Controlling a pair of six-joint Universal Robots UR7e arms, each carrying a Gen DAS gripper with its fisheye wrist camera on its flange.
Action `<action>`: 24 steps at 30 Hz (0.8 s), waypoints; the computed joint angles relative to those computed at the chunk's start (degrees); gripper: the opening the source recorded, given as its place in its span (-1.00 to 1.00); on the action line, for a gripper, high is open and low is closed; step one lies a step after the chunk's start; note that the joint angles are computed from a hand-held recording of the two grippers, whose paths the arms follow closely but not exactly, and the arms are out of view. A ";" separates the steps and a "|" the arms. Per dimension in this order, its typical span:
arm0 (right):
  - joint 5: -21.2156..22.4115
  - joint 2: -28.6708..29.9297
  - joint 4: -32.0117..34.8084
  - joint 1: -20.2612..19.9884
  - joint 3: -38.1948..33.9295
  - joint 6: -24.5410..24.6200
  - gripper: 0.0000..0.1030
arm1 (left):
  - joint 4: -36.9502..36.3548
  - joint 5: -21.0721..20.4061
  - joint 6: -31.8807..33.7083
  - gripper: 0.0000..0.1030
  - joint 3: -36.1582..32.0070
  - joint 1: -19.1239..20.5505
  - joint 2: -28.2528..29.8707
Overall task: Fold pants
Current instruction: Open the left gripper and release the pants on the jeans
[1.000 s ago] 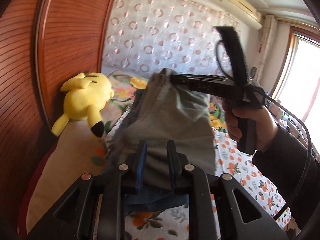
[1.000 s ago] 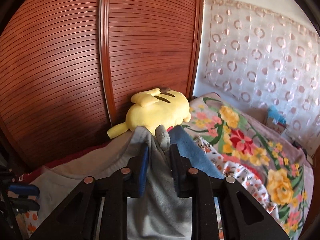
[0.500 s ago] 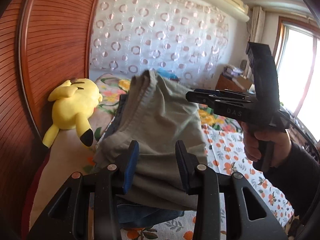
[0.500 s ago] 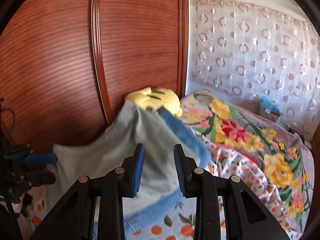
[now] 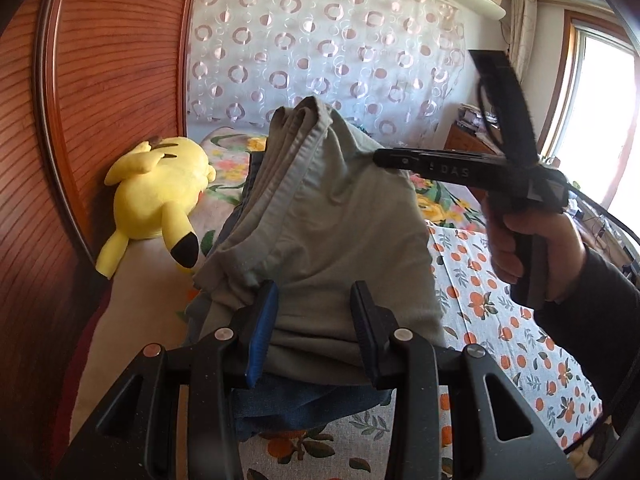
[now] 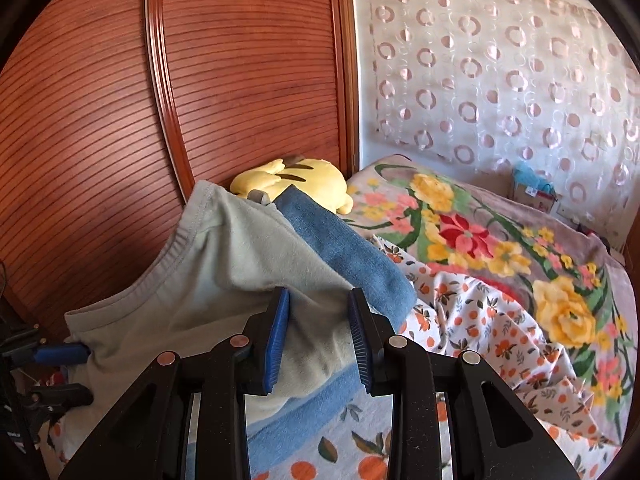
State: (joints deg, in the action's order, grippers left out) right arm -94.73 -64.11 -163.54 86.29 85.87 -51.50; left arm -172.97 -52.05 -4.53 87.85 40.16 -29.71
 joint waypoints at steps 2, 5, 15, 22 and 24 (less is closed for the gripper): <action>0.61 -1.49 -1.33 -0.79 2.24 -0.16 -0.40 | 0.00 0.93 0.37 -0.24 0.12 -0.81 -0.05; 0.88 -5.24 -3.40 -1.31 6.78 0.28 -0.40 | -0.27 1.19 0.63 -0.23 0.40 -1.86 -0.21; 2.66 -21.59 -10.13 -5.45 25.21 1.89 -0.39 | -1.30 -0.51 2.18 0.02 -0.45 -5.29 1.81; 2.11 -32.99 -14.60 -8.55 36.93 3.22 -0.34 | -2.21 -2.59 3.27 0.54 -1.29 -7.45 4.19; 1.68 -35.50 -15.77 -9.30 39.55 3.78 -0.30 | -1.41 -3.03 2.57 0.59 -1.65 -7.91 4.69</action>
